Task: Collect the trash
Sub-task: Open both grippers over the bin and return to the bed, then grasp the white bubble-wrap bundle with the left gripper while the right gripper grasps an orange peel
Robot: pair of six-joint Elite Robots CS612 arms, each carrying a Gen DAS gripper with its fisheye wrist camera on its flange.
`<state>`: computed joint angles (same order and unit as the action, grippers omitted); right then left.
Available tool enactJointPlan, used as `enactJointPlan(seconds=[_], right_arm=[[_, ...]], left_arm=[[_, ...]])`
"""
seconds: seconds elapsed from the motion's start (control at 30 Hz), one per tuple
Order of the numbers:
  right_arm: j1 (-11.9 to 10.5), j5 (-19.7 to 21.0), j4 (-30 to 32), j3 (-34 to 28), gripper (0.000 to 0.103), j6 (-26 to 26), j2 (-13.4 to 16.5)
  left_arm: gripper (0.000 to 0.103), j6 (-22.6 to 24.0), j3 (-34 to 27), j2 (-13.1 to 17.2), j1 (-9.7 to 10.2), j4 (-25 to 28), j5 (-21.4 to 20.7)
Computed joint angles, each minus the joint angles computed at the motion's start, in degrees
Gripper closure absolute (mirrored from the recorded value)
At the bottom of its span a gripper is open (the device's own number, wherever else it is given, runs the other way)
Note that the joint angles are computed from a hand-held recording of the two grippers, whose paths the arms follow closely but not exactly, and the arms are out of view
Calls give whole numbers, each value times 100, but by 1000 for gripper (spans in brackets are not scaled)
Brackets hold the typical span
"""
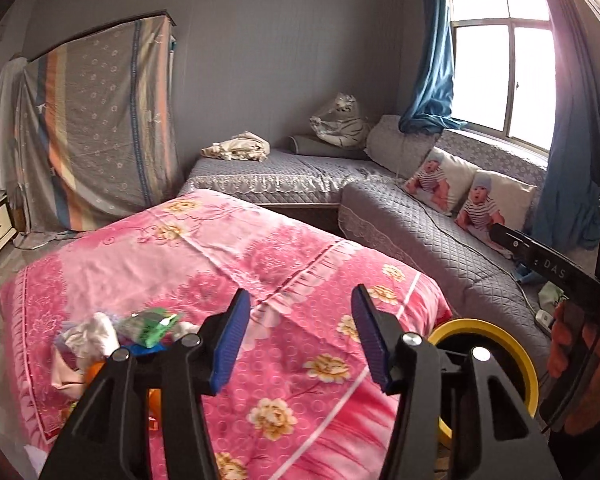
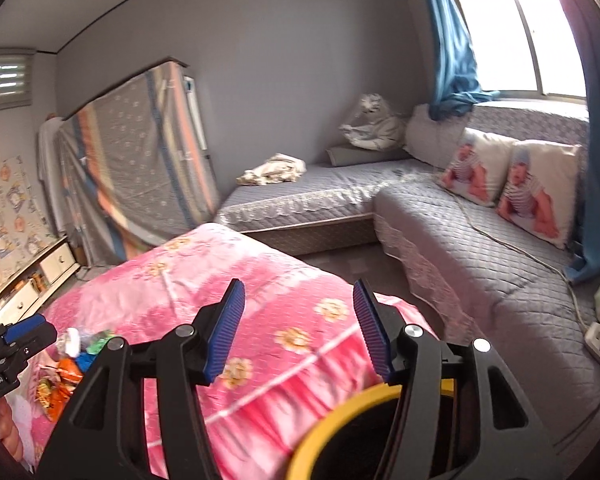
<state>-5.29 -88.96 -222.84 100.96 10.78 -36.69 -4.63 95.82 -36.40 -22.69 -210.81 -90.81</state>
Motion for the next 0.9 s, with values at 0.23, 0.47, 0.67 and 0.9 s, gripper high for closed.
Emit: enactJointPlan(seconds=[0.23, 0.47, 0.67, 0.9], right_arm=[[325, 597, 36, -358, 45, -359, 47], [639, 1050, 261, -637, 41, -805, 116], [847, 1418, 531, -804, 38, -1167, 257], [1001, 1787, 714, -908, 37, -1775, 470]], left_arm=[[42, -306, 412, -216, 243, -457, 806], [34, -551, 862, -346, 368, -705, 1569], [27, -927, 1197, -422, 473, -789, 1816], [22, -1311, 1412, -349, 547, -708, 1985]])
